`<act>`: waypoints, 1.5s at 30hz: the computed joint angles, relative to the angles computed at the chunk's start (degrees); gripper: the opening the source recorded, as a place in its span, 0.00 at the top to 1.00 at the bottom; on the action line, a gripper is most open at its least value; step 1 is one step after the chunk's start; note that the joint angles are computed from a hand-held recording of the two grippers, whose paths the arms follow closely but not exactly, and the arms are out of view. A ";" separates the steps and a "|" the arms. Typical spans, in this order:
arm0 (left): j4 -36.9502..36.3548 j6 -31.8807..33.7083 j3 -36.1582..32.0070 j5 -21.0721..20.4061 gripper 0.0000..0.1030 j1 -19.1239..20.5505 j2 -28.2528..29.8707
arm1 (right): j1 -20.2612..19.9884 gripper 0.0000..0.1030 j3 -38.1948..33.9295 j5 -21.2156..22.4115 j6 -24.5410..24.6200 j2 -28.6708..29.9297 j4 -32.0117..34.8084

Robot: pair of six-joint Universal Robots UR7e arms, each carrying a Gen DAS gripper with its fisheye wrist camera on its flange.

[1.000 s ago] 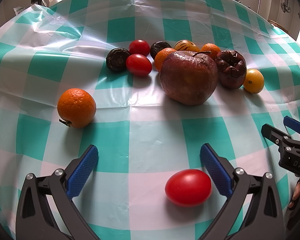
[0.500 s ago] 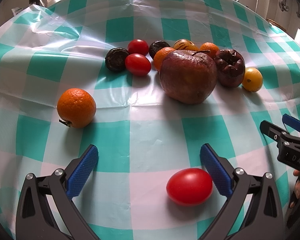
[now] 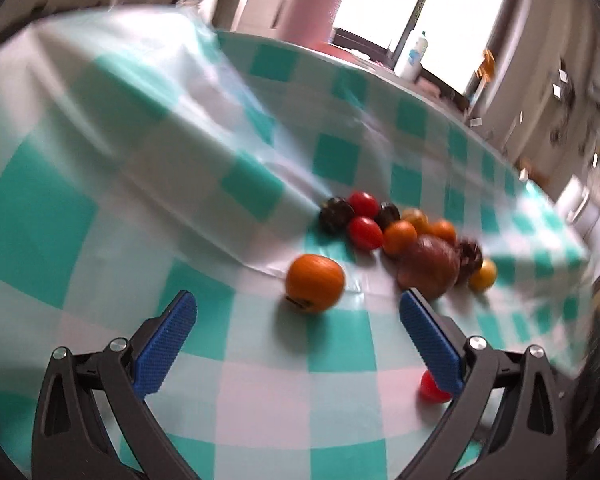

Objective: Organize fruits
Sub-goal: 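Grasp the mandarin orange with the left tool while the right tool grasps the red tomato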

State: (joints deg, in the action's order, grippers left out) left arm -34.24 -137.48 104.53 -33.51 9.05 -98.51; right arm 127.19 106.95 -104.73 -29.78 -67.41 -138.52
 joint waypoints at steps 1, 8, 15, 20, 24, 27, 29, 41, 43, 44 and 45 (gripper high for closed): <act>-1.00 -0.36 0.94 0.56 0.02 -0.50 -1.64 | 0.81 0.18 -0.49 -0.09 0.57 1.14 -0.04; -4.46 3.39 2.70 0.54 0.02 1.14 -2.76 | 1.74 0.39 -2.36 -0.80 2.85 4.73 -0.17; -1.31 9.45 -1.07 -1.89 0.02 3.59 3.14 | 1.50 0.69 -2.04 -0.46 2.31 4.67 -0.77; -4.64 17.70 -3.42 -1.48 0.02 8.32 6.26 | 1.07 0.69 -1.57 -0.61 4.33 4.13 -1.40; -5.15 21.02 -6.46 -1.21 0.16 12.87 8.86 | 0.56 0.69 -1.71 0.46 5.14 3.80 -0.79; -10.25 25.46 -5.48 -1.44 0.56 15.01 8.11 | 0.48 0.69 -1.87 0.68 5.29 3.73 -0.49; -11.09 25.06 -4.06 -0.86 0.57 14.70 7.12 | 0.57 0.69 -1.89 0.54 5.27 3.70 -0.50; -8.32 12.05 2.32 -1.15 0.57 2.76 3.09 | -1.63 0.69 -1.20 4.63 8.64 1.71 -2.06; -8.95 12.01 2.55 -1.20 0.57 1.36 4.04 | -2.02 0.69 -0.30 5.40 9.04 0.42 -2.64; -8.95 12.18 2.44 -1.10 0.57 0.96 4.69 | -2.29 0.69 0.07 5.88 9.27 -0.24 -2.62; -9.11 12.39 2.34 -1.01 0.57 0.39 5.60 | -2.64 0.69 0.70 6.25 9.35 -1.24 -2.72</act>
